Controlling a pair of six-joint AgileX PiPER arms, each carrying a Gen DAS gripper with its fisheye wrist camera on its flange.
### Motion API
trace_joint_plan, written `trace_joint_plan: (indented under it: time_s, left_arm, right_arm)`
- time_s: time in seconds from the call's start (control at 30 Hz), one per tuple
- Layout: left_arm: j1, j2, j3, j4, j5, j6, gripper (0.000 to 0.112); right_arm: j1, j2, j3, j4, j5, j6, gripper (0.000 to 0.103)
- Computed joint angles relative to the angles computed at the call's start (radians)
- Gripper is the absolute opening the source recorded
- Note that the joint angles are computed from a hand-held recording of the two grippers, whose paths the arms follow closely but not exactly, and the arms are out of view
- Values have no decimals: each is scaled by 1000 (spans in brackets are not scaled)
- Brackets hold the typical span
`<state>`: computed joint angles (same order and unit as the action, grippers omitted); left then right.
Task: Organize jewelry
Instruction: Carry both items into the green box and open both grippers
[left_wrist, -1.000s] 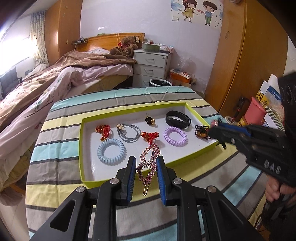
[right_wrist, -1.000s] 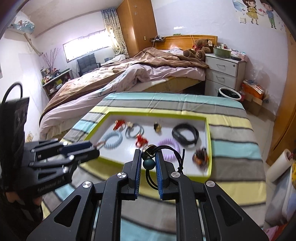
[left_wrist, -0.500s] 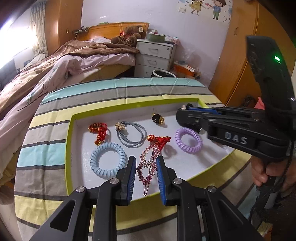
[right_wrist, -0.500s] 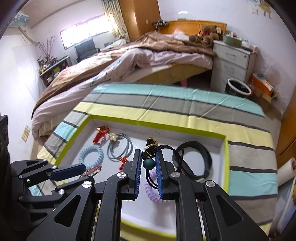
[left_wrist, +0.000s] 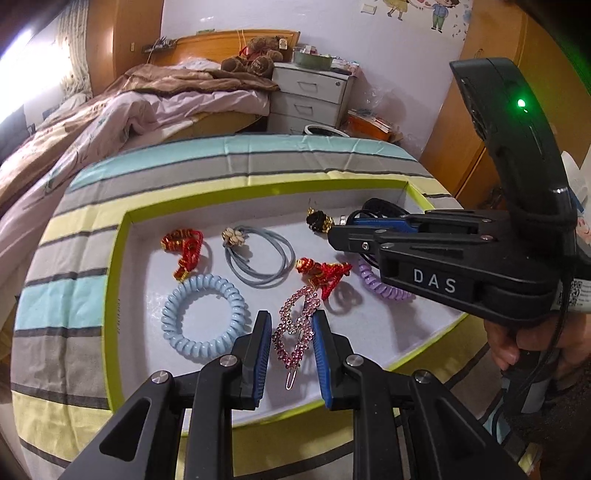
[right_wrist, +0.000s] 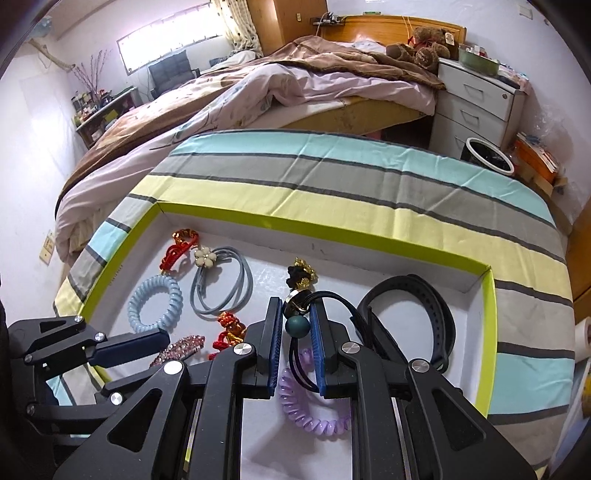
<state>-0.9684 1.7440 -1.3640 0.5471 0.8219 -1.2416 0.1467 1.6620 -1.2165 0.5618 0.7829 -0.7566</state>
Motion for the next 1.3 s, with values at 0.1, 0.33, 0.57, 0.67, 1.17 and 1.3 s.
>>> trace_joint_plan:
  time_s: [0.1, 0.33, 0.57, 0.67, 1.17, 1.3]
  left_arm:
    - [-12, 6, -8, 28, 30, -15, 23]
    - [-4, 4, -3, 9, 16, -12, 23]
    - [-3, 3, -2, 5, 17, -11, 23]
    - [-4, 5, -8, 5, 29, -11, 27]
    - [-76, -3, -57, 85, 140, -99, 45]
    - [-138, 26, -117, 155, 279, -136, 46]
  right_arm:
    - [2, 10, -5, -19, -2, 22, 16]
    - [3, 23, -14, -24, -4, 28, 16]
    - [12, 29, -22, -37, -12, 51, 19]
    - [10, 25, -20, -33, -13, 53, 27]
    - [-48, -131, 90, 79, -33, -22, 32]
    - [-61, -236, 172, 102, -73, -31, 39]
